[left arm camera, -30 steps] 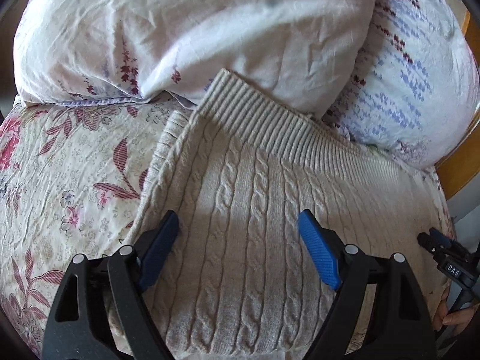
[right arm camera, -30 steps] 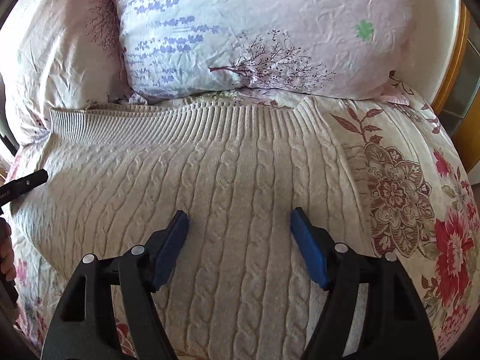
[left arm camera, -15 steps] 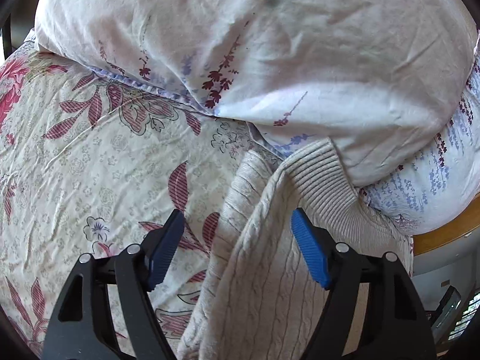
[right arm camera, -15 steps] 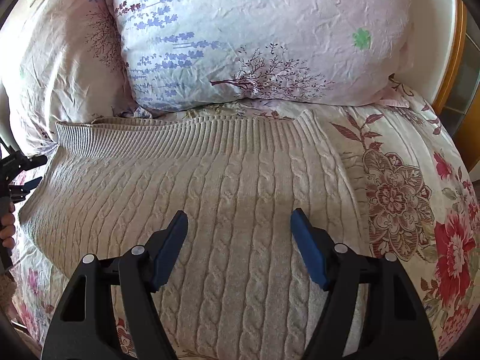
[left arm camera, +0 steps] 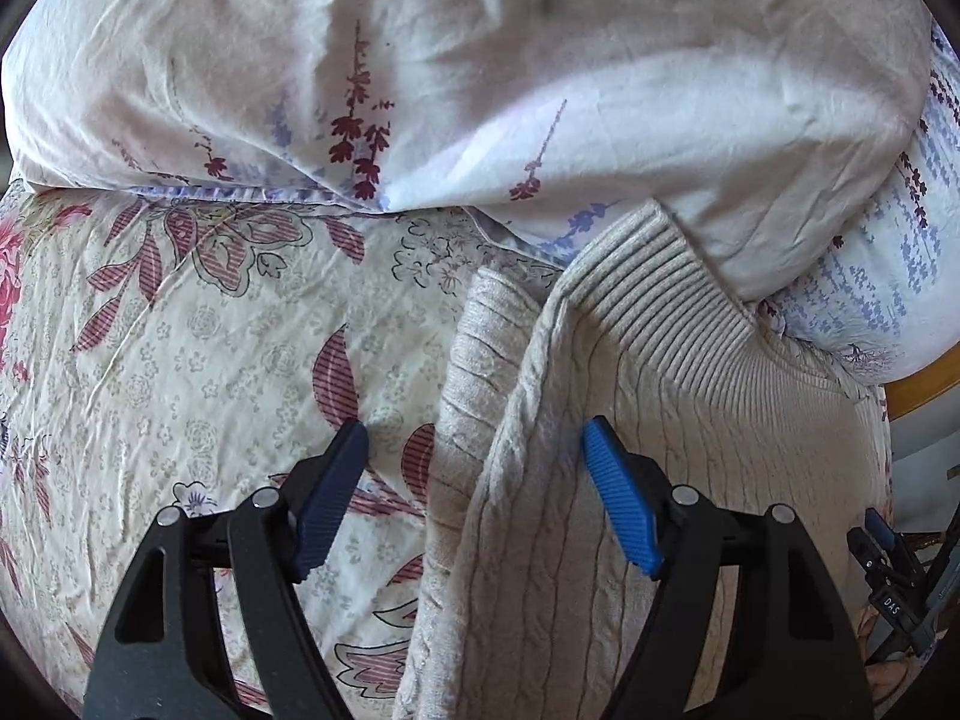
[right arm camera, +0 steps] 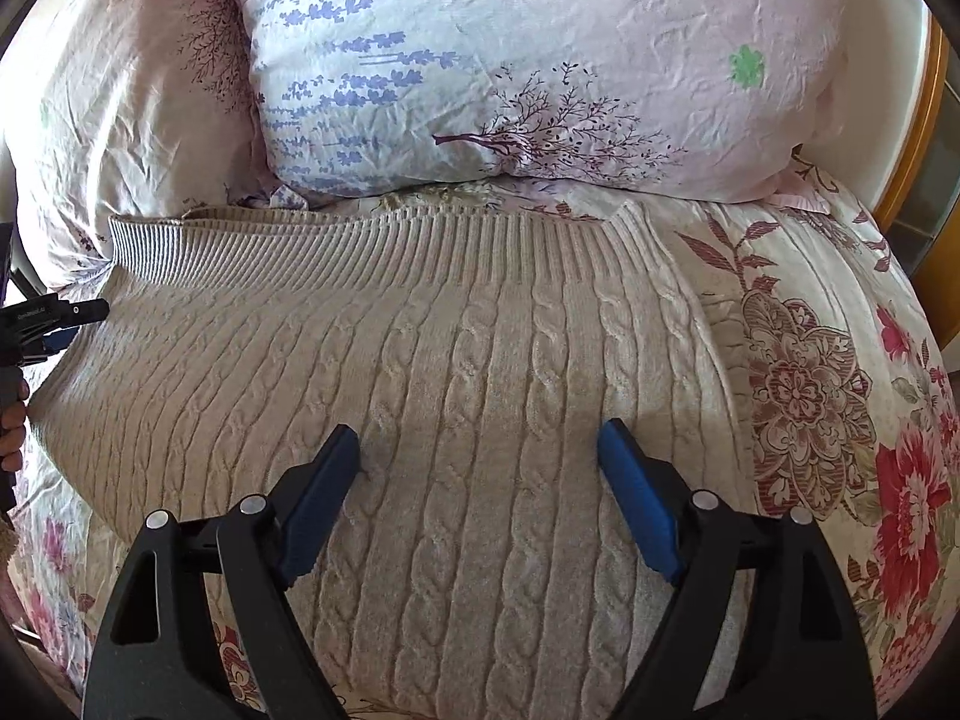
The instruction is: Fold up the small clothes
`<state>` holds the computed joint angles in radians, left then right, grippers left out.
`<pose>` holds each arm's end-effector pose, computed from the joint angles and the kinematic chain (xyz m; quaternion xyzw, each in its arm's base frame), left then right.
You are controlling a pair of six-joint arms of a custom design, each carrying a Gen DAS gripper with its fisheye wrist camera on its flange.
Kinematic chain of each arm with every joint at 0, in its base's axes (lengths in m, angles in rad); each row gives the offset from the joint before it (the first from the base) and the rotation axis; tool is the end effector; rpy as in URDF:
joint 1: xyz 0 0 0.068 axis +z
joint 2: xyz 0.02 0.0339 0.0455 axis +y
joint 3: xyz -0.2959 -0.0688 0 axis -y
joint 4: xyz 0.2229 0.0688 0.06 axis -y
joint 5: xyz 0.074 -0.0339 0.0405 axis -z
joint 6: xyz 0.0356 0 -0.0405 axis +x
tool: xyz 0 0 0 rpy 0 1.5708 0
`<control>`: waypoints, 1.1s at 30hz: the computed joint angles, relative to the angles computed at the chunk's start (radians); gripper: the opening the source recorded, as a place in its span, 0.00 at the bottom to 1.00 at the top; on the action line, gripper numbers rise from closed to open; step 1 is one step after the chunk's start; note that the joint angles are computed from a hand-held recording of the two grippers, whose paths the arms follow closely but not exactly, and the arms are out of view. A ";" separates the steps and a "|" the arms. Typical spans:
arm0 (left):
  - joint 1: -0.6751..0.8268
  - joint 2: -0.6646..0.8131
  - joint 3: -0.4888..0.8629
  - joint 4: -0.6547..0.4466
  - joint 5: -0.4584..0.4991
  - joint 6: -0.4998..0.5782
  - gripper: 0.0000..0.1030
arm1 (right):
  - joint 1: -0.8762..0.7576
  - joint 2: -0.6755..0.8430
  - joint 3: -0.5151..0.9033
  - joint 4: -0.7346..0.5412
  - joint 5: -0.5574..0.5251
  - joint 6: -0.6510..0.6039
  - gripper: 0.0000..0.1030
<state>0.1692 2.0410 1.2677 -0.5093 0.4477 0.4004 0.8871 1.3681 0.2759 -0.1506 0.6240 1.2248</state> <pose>0.3827 0.0497 0.1628 0.1430 0.9548 -0.1715 0.1961 0.1106 0.1028 0.1357 0.2072 0.9172 -0.0139 0.3401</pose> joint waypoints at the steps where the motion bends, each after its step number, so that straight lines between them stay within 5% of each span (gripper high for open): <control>1: 0.002 0.001 0.003 -0.004 -0.005 0.010 0.71 | -0.001 -0.001 -0.001 0.000 0.000 -0.001 0.81; 14: -0.021 0.023 0.038 -0.038 -0.014 0.015 0.73 | -0.005 -0.009 -0.004 0.010 -0.006 -0.001 0.81; 19: 0.043 0.091 0.141 -0.146 0.109 -0.036 0.60 | -0.004 -0.005 -0.001 0.011 -0.005 0.006 0.83; 23: 0.059 0.143 0.205 -0.268 0.192 0.001 0.29 | -0.006 0.002 0.000 0.023 -0.007 -0.004 0.86; 27: 0.047 0.119 0.147 -0.197 0.186 -0.030 0.32 | -0.012 -0.004 -0.008 0.035 -0.013 -0.015 0.86; 33: 0.077 0.180 0.231 -0.299 0.259 -0.037 0.31 | -0.006 -0.005 -0.008 0.033 -0.010 -0.006 0.86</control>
